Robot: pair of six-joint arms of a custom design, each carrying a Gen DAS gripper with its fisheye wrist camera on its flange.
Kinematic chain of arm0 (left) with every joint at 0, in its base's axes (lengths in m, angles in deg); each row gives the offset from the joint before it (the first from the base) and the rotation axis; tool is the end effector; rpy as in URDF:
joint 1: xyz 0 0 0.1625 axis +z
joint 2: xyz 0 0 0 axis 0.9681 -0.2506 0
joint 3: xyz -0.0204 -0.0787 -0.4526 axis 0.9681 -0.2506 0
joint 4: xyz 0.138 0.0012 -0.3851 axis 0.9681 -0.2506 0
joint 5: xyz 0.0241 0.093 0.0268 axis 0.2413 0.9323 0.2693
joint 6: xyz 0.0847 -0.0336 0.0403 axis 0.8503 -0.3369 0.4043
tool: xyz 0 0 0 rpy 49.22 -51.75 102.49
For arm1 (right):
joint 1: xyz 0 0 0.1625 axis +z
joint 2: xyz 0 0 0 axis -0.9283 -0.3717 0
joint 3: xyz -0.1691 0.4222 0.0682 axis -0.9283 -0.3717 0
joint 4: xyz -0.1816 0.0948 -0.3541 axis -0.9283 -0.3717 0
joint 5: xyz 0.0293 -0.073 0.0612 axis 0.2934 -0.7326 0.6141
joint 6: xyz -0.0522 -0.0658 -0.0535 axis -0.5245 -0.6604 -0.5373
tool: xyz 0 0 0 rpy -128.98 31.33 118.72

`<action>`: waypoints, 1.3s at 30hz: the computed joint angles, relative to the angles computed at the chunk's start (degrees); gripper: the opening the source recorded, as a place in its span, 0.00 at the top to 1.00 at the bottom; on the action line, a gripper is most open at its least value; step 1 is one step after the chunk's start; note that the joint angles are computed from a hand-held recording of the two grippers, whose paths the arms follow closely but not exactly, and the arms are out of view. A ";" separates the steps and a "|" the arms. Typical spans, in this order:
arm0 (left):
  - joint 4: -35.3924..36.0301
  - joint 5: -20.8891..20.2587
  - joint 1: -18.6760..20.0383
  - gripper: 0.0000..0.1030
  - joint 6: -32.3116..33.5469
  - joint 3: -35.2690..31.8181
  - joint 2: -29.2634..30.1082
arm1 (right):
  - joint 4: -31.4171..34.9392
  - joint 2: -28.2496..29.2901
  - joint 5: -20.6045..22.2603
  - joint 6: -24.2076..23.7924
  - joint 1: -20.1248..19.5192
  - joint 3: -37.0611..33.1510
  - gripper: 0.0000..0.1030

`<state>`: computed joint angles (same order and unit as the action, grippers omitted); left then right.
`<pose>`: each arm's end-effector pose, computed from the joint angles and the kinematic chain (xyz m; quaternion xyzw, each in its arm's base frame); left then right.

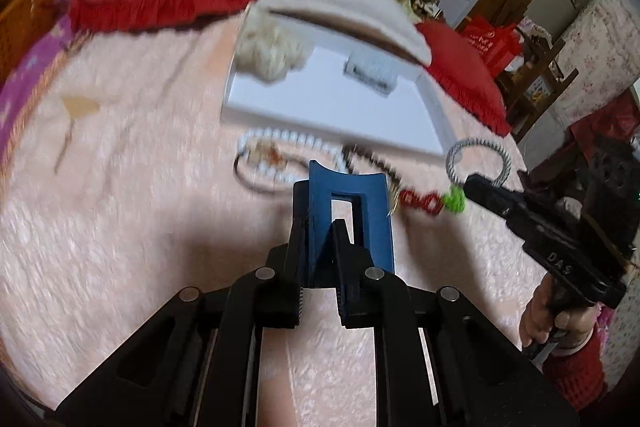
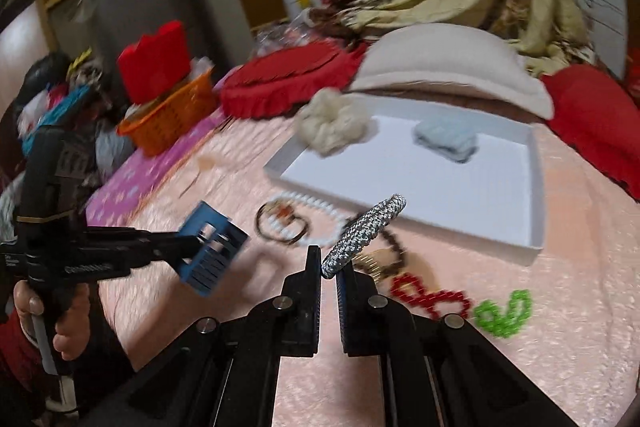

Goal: Organize jewelry
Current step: 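Place the claw clip and the bangle into the white box, opening both tools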

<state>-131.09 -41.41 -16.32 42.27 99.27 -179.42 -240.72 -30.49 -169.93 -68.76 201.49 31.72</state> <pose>-0.0649 -0.4471 0.4539 0.1837 0.9524 -0.1901 0.1521 0.4836 -0.4060 0.0574 0.1895 -0.9139 0.3031 0.1923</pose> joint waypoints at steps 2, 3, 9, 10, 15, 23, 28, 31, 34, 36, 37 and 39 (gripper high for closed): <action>-0.63 0.70 -0.47 0.89 0.44 -2.21 2.70 | 0.67 -0.64 -0.50 0.77 -1.08 -0.40 0.93; -1.25 1.20 -0.57 0.89 0.91 -3.55 4.69 | 1.08 -0.81 -0.68 1.08 -1.65 -0.72 0.93; -4.02 4.84 0.27 0.89 2.27 -11.23 17.07 | 4.53 -0.59 -1.90 2.60 -7.35 -4.59 0.93; -4.83 5.46 0.60 0.89 2.52 -12.63 19.31 | 5.04 -0.52 -2.20 2.76 -8.38 -5.14 0.93; -7.43 7.69 2.66 0.89 4.71 -20.12 29.81 | 7.30 0.38 -2.80 2.71 -12.91 -8.84 0.93; -7.78 7.28 5.41 0.79 4.99 -26.77 37.21 | 10.77 1.28 -3.87 3.54 -16.32 -11.73 0.91; -7.61 1.04 6.56 0.60 3.68 -26.85 35.37 | 9.80 1.23 -8.54 3.07 -15.56 -11.00 0.44; -6.17 -0.29 6.08 0.60 3.12 -26.12 33.14 | 7.47 -0.12 -10.57 3.45 -14.17 -8.78 0.44; -6.13 0.05 4.87 0.60 3.53 -24.39 30.11 | 3.89 -2.53 -9.91 5.11 -12.81 -5.52 0.44; -6.19 1.01 4.11 0.60 3.81 -22.84 27.74 | 2.65 -3.83 -9.86 5.97 -12.04 -3.71 0.44; -5.77 1.90 3.76 0.60 3.55 -22.43 26.72 | 2.44 -4.88 -10.08 6.78 -11.53 -2.26 0.44; -5.33 3.48 3.48 0.60 2.99 -21.16 24.88 | 2.76 -6.12 -10.87 8.23 -10.80 -0.32 0.44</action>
